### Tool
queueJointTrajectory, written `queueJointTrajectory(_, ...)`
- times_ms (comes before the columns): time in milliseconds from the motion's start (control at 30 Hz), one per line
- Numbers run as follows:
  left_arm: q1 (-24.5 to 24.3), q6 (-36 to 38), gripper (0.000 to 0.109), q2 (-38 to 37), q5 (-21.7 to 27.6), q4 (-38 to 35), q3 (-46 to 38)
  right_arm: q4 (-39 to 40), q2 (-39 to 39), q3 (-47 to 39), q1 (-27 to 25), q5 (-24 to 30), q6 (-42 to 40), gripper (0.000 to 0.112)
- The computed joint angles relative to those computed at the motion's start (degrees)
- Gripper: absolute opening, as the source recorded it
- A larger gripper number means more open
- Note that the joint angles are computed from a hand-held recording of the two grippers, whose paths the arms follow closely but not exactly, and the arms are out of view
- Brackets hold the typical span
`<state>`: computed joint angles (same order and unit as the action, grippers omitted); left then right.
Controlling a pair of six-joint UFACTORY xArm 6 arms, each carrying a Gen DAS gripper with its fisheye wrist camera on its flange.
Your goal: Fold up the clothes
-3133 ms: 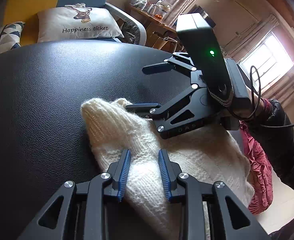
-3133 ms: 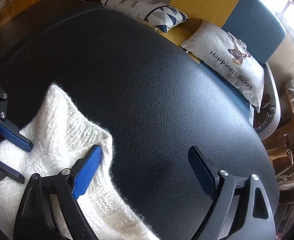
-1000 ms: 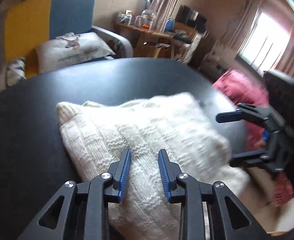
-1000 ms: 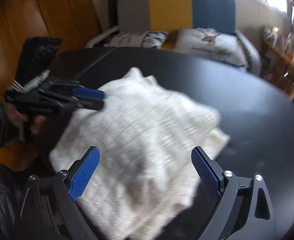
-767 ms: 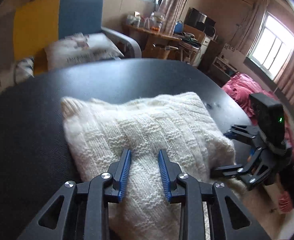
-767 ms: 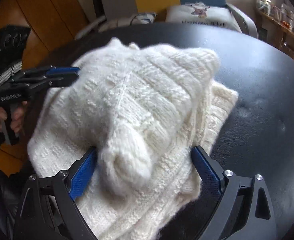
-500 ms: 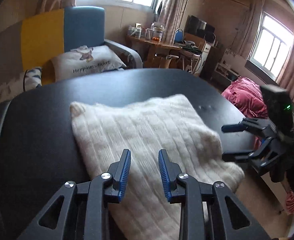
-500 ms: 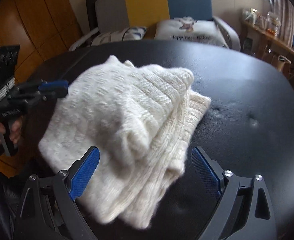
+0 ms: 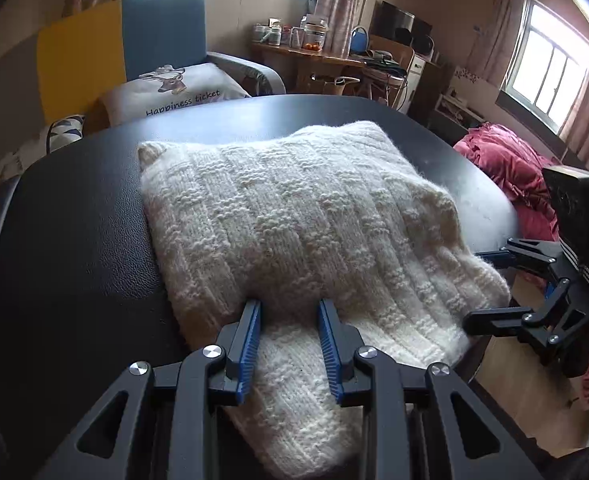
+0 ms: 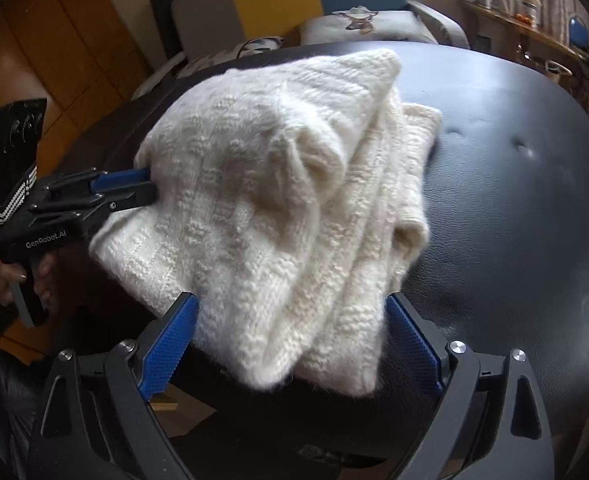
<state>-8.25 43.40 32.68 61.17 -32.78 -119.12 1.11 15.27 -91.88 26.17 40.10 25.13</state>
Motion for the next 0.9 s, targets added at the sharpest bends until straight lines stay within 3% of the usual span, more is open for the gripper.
queueJointTrajectory(300,1.1,-0.8,0.029,-3.8,-2.4,-0.4,6.4,-7.2,-2.1,0.6,1.6,-4.2,7.1,0.096)
queueJointTrajectory(433,1.4,-3.1,0.029,-3.1,-1.2,-0.5,5.3,-14.0,2.1,-6.0,2.9,0.7,10.3,0.094)
queueJointTrajectory(533,1.0,-2.0,0.029,-4.1,-2.5,0.0,7.0,-15.1,5.3,-10.0,3.5,4.4,10.7,0.064)
queueJointTrajectory(567,0.8,-1.4,0.029,-4.5,-3.4,0.3,7.9,-14.9,6.2,-11.0,3.6,5.7,10.9,0.047)
queueJointTrajectory(800,0.4,-1.1,0.03,-6.4,-7.2,-0.5,11.9,-11.7,5.0,-6.0,2.7,0.5,13.2,0.046)
queueJointTrajectory(900,1.0,-2.4,0.03,-6.6,-6.0,-2.1,11.5,-12.2,5.2,-6.6,2.9,1.6,13.0,0.046)
